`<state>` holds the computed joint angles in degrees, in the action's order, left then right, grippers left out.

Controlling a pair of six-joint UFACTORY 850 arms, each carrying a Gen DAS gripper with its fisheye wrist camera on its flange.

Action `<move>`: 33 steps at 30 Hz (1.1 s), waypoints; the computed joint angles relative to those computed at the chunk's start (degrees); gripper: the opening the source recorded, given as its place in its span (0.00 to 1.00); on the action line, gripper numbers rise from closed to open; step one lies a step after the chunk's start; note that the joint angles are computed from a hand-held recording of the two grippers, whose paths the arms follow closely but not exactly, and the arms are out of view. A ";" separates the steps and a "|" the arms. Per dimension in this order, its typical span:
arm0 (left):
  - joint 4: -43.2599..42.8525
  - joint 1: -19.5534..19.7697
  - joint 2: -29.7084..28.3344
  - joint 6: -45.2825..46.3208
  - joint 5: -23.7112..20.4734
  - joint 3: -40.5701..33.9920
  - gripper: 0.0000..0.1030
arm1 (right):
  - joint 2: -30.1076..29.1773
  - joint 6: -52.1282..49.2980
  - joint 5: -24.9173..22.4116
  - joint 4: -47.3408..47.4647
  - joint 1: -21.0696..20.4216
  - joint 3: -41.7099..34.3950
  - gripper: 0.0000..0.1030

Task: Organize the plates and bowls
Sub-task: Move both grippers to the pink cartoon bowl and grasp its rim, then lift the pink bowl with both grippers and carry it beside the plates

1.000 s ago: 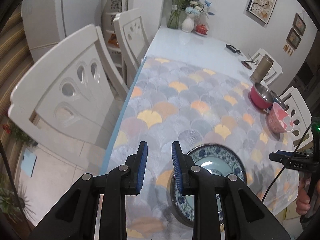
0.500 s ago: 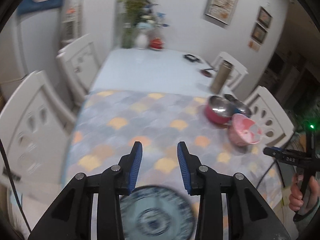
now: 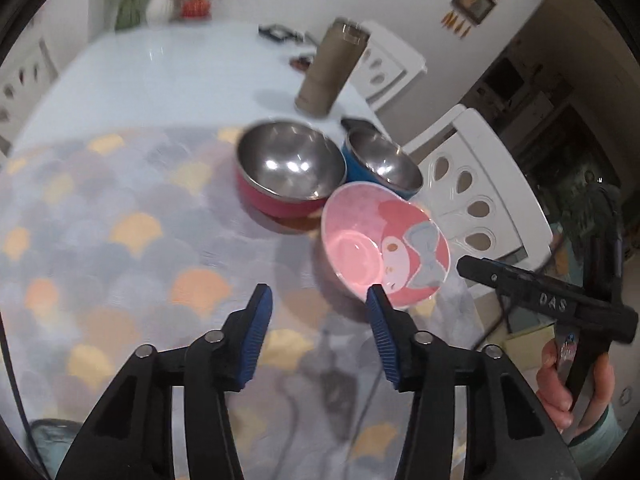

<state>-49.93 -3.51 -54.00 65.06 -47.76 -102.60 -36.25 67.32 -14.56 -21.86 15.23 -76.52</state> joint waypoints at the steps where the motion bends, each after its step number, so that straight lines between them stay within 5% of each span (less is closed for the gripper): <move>1: 0.81 -0.49 -1.22 -2.29 -0.41 -1.38 0.38 | -0.63 -2.97 -0.10 1.78 -0.49 -0.51 0.53; 3: 1.66 -1.32 -3.39 -5.79 -1.40 -4.00 0.28 | -1.93 -9.02 -0.01 5.47 -1.40 -1.46 0.53; 10: 3.83 -3.41 -7.61 -12.09 -0.57 -8.61 0.24 | -7.19 -29.39 -1.04 19.23 -3.90 -5.94 0.52; 12: 4.50 -3.87 -8.50 -13.72 0.14 -9.30 0.23 | -8.36 -36.07 -1.54 24.62 -4.55 -6.80 0.42; 19: 4.54 -4.58 -9.74 -15.72 0.94 -9.46 0.18 | -10.36 -51.29 -1.87 35.53 -5.44 -8.00 0.32; 24: 4.32 -5.11 -10.12 -16.45 1.15 -9.45 0.15 | -11.08 -40.72 -2.33 20.68 -3.90 -9.15 0.19; 33: 3.51 -5.62 -5.49 -12.88 8.15 -2.20 0.15 | -10.05 -31.47 -0.52 2.94 -1.59 -7.66 0.19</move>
